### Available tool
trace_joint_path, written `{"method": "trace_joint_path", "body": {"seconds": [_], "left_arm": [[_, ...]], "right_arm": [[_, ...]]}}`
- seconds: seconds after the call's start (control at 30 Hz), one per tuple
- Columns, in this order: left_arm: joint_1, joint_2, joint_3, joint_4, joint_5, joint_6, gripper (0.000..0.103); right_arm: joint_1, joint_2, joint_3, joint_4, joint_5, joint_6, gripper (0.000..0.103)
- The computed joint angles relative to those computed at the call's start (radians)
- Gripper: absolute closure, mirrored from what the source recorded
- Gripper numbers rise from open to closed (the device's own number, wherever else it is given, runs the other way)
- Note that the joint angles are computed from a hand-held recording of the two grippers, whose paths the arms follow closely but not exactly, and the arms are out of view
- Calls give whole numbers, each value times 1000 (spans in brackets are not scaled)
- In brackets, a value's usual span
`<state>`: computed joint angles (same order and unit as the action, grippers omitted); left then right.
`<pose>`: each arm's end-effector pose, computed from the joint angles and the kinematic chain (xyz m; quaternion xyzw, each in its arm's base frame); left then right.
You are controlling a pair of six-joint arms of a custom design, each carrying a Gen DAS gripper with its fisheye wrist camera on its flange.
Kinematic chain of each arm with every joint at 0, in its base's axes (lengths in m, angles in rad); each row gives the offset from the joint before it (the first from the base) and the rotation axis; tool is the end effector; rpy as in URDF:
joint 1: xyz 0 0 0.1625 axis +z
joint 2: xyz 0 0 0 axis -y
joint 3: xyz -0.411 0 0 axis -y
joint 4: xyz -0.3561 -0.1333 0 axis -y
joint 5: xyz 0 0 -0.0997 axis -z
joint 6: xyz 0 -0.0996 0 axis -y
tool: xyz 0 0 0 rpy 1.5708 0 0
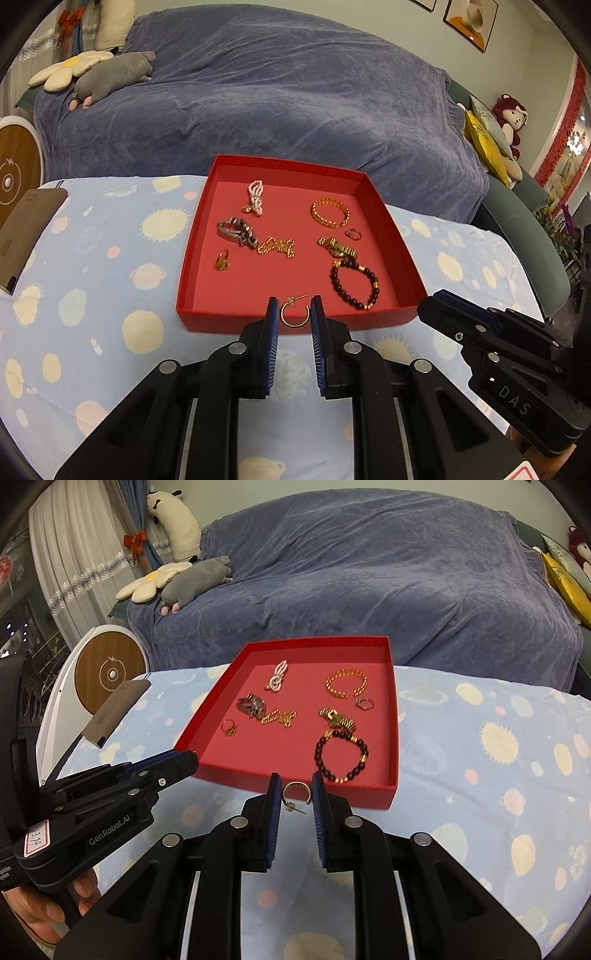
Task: Organize jewelry
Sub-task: 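Carry both hoop earrings into the red box and open both tools, then lift both tools out of the red box and back away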
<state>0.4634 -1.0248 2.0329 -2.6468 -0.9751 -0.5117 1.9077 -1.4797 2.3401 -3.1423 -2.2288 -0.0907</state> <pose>-0.3703 -0.3965 0.1371 0.2709 0.9163 -0.2347 0.1788 0.1994 -0.3504 0.3072 0.0783 -0.8908 0.3641 0.2601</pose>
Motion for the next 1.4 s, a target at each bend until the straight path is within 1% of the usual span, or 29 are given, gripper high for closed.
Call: {"method": "trace_joint_path", "body": {"seconds": [0.03, 0.1, 0.2, 0.3, 0.4, 0.47, 0.53, 0.63, 0.77, 0.93, 1.0, 1.03, 1.07, 1.1, 1.13, 1.17, 1.2, 1.23, 1.3, 1.33, 1.37, 1.4], "left_arm": [[13, 11, -19, -12, -19, 19, 89], [37, 43, -68, -8, -26, 65, 89], [64, 99, -133, -4, 22, 112, 89], [98, 153, -194, -11, 34, 138, 89], [117, 203, -235, -22, 60, 174, 89], [131, 234, -262, -29, 63, 192, 89], [141, 263, -283, -37, 74, 206, 89], [162, 293, -315, -31, 69, 208, 89], [178, 316, -340, -23, 67, 210, 89], [182, 334, -362, 1, 74, 209, 88], [177, 343, -370, 17, 102, 204, 84], [174, 343, -369, 21, 111, 202, 81], [171, 341, -367, 27, 123, 193, 74], [167, 336, -361, 26, 133, 184, 70], [165, 330, -355, 25, 133, 183, 69], [160, 321, -350, 32, 138, 174, 66], [155, 309, -339, 30, 141, 169, 65], [147, 296, -326, 26, 144, 169, 64], [124, 271, -304, 39, 173, 153, 60], [110, 255, -286, 38, 185, 147, 58], [95, 236, -267, 41, 194, 135, 53], [79, 218, -248, 41, 203, 123, 51]], "right_arm": [[-13, 9, -21, 5, 9, -9, 87], [-37, 30, -57, 16, 21, -22, 87], [-70, 74, -106, 13, 35, -36, 87], [-100, 123, -144, -12, 46, -54, 87], [-134, 167, -184, -25, 61, -65, 87], [-151, 193, -207, -32, 65, -75, 87], [-162, 220, -229, -35, 63, -87, 87], [-174, 252, -256, -39, 58, -103, 87], [-185, 274, -275, -38, 53, -111, 87], [-190, 288, -284, -37, 39, -118, 87], [-183, 297, -287, -57, 20, -126, 86], [-181, 296, -290, -56, 18, -122, 80], [-177, 295, -290, -60, 10, -117, 74], [-174, 290, -288, -65, 6, -115, 74], [-171, 279, -283, -65, 10, -113, 71], [-165, 270, -277, -66, 5, -111, 67], [-156, 257, -267, -71, -1, -109, 65], [-149, 244, -260, -67, -3, -108, 63], [-126, 214, -240, -50, -20, -94, 61], [-112, 197, -227, -40, -29, -85, 58], [-98, 181, -214, -35, -36, -78, 55], [-83, 166, -199, -34, -44, -70, 53]]}}
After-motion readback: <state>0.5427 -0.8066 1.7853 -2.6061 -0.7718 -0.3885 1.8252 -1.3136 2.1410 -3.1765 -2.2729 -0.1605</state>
